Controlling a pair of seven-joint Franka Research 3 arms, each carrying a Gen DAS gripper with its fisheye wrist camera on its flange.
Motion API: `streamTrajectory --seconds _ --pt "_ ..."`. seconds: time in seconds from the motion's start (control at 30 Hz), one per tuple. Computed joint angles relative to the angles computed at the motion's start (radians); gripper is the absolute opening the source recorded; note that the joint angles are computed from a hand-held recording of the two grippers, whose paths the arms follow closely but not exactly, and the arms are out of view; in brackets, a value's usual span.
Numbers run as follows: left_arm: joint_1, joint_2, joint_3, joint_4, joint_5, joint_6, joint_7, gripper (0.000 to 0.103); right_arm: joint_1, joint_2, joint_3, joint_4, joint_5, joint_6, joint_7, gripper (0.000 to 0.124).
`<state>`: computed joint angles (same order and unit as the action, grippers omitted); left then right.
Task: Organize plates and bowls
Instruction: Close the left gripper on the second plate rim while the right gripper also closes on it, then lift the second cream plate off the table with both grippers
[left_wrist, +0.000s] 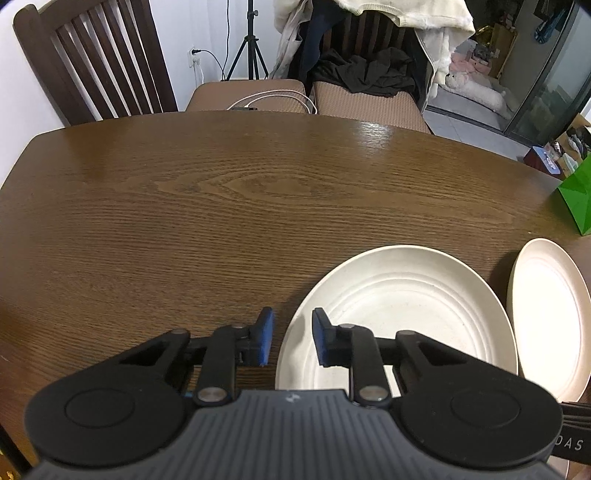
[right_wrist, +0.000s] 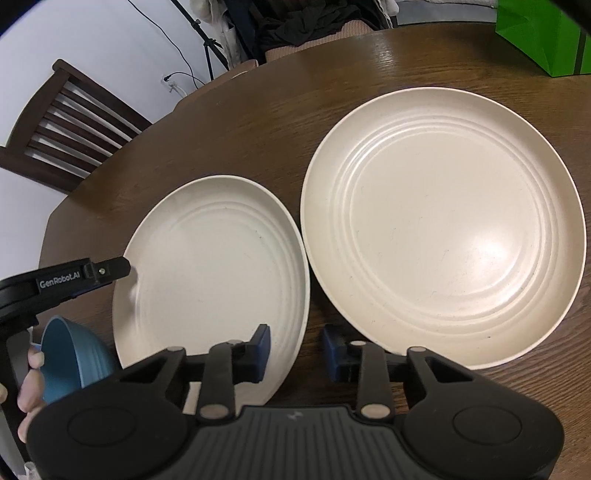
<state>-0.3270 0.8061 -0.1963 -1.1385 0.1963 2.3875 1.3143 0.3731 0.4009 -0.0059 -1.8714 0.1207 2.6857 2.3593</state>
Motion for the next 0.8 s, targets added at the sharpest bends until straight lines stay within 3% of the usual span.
streamTrajectory --seconds 0.47,0.8 --pt "0.003 0.008 -0.003 0.003 -0.010 -0.002 0.004 0.012 0.018 0.026 -0.016 0.023 -0.021 0.001 0.027 0.010" --pt "-0.015 -0.003 0.013 -0.015 0.022 0.008 -0.023 0.009 0.031 0.033 -0.027 0.027 -0.054 0.008 0.050 0.010"
